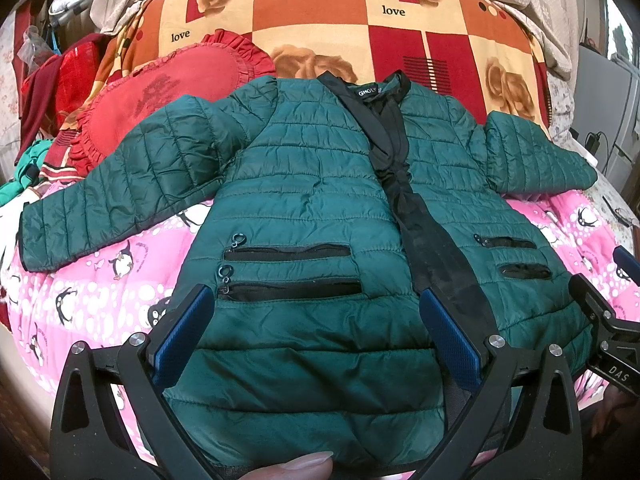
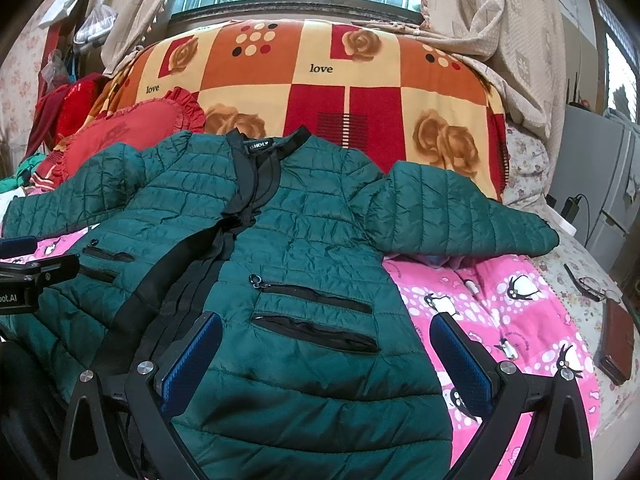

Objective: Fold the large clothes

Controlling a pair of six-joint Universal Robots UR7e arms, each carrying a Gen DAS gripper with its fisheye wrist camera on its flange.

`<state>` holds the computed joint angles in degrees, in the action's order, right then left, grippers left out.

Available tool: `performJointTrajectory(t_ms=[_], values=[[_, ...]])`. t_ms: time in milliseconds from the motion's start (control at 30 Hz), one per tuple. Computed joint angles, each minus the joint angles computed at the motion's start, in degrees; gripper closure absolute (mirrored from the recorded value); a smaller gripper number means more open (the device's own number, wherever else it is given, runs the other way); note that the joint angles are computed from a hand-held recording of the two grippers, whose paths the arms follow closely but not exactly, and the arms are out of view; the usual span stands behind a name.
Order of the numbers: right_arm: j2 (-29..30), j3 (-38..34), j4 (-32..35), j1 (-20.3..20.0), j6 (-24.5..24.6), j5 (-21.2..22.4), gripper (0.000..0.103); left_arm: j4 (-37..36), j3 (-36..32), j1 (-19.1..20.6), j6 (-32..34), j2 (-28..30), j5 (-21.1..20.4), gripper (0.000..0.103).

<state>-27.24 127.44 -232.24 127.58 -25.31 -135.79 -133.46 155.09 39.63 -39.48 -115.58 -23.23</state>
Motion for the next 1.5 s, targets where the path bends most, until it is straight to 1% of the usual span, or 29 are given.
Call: performJointTrajectory(t_ms=[500,567,800,833,1367,1500], values=[[-0.23,0.20,-0.01,-0.33,-0.51,-0.03,0.000,0.18,-0.10,0.07,-0.04,0.02,-0.12,0.000],[0.05,-0.01,0.05,-0.26,-0.42,-0.26,0.000,-2.10,0.40,0.35,0.65,1.16,-0.14,0.000],[0.02,-0.01,0.07,-0.19,-0.49,-0.33,0.000,-1.09,0.54,0.03,-0.35,0.96,-0.15,0.000],[-0.22,0.23,-0.11,-0.39,-0.72,-0.19,0.000,-1.88,0.48,0.31,0.33,1.22,-0.19,0.000],[0.05,-0.29,0.24,-0.47,-0.67,-0.69,0.000,-1.07,0.38,0.22,-0.17,1.07,-0.24,0.000],[0.31,-0.23,-0.59,-0.54,-1.61,-0.56,0.000,-1.27,0.37,0.26,-0.04,1.14,-0.30,0.000]])
